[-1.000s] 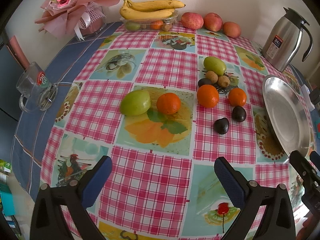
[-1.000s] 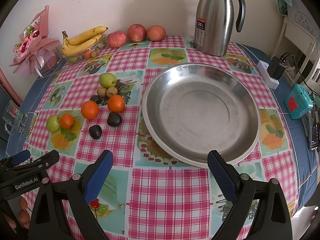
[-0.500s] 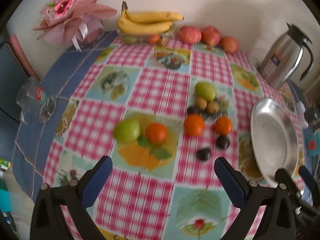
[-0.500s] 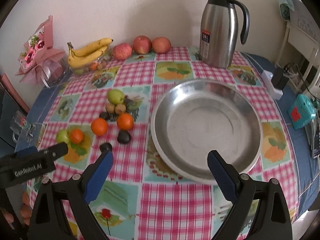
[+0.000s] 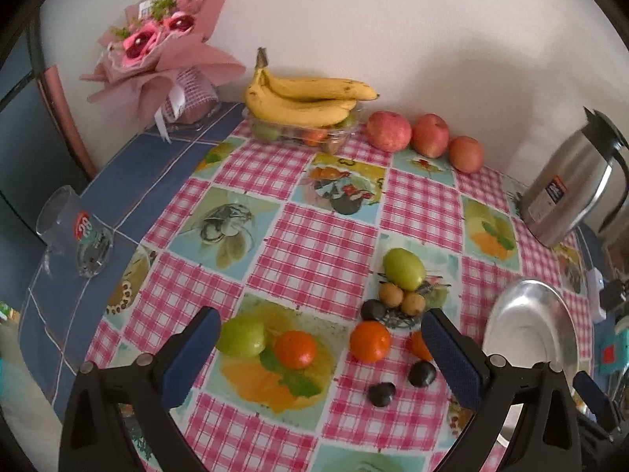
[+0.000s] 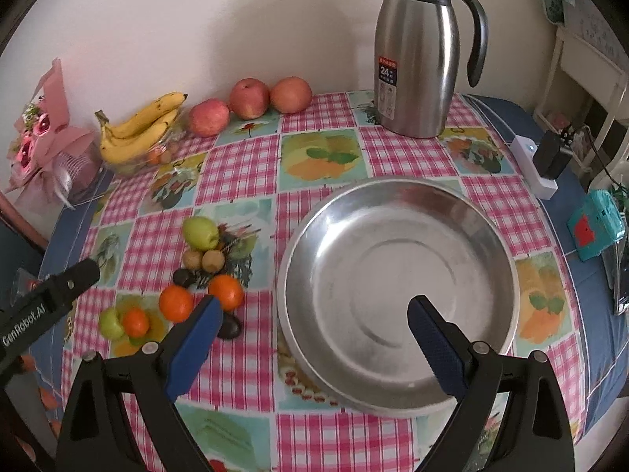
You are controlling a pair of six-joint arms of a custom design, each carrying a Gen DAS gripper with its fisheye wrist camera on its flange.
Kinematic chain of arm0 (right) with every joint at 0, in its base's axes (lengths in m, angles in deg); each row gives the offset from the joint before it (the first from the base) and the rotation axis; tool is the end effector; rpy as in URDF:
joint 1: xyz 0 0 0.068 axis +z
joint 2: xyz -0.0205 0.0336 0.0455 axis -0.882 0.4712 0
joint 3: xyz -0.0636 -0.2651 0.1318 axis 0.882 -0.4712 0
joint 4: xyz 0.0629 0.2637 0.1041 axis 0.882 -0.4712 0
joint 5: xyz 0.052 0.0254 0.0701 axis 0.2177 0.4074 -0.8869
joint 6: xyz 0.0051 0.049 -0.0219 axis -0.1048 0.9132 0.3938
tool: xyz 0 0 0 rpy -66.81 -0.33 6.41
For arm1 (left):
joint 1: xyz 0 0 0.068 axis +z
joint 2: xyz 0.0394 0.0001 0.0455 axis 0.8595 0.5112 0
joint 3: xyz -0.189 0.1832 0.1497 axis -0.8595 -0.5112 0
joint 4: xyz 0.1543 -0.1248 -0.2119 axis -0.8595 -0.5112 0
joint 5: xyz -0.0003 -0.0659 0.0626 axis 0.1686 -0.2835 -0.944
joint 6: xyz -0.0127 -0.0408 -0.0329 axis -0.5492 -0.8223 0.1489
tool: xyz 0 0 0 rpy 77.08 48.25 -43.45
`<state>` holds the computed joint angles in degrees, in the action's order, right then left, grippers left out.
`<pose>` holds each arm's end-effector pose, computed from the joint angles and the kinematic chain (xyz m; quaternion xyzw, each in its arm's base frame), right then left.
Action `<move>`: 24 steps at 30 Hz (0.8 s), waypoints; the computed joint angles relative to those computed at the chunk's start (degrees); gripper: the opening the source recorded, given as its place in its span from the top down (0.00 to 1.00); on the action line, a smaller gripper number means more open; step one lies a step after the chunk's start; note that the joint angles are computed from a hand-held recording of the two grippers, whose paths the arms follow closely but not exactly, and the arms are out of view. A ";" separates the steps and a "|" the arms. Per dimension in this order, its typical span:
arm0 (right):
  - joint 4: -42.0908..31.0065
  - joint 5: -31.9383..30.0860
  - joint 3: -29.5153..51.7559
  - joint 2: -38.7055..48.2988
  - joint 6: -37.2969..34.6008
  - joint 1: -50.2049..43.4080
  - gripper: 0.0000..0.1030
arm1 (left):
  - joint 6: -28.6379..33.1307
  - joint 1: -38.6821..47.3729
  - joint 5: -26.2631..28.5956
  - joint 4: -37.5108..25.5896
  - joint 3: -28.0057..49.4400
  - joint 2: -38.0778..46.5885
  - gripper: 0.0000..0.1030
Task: Organize fruits
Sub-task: 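Grasp the green mango with the left tool while the right tool grasps a dark plum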
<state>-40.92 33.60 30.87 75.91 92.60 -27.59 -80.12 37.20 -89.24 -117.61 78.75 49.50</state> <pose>0.3311 0.2242 0.1961 -0.1359 0.9525 0.1030 0.2522 0.2585 -0.0878 0.2110 -0.3221 0.9033 0.0600 0.2771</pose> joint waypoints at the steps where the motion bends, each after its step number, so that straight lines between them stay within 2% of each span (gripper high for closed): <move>1: 0.10 0.10 0.83 0.73 0.34 0.18 0.08 | -0.23 -0.03 -0.50 -0.35 -0.03 0.61 0.00; 6: -1.40 -0.29 5.81 5.28 1.16 2.24 0.08 | 2.48 5.17 2.25 1.98 -3.86 -1.94 0.00; 9: -2.17 -0.23 8.40 7.36 1.15 4.36 0.08 | 3.36 7.60 1.59 1.58 -5.93 -5.15 0.00; 13: -2.65 -2.44 10.66 9.30 2.26 6.42 0.08 | 3.95 10.82 3.69 1.81 -8.50 -7.52 0.00; 18: -2.68 -4.03 11.30 11.57 2.17 8.54 0.08 | 5.06 13.72 7.38 2.71 -10.00 -6.08 0.00; 24: -2.34 -7.84 9.69 12.76 4.01 7.69 0.08 | 4.40 15.72 11.84 7.02 -12.18 -3.39 0.00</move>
<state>-43.25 25.76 40.56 88.67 96.60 -19.91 -75.72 52.92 -77.40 -110.58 66.57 46.11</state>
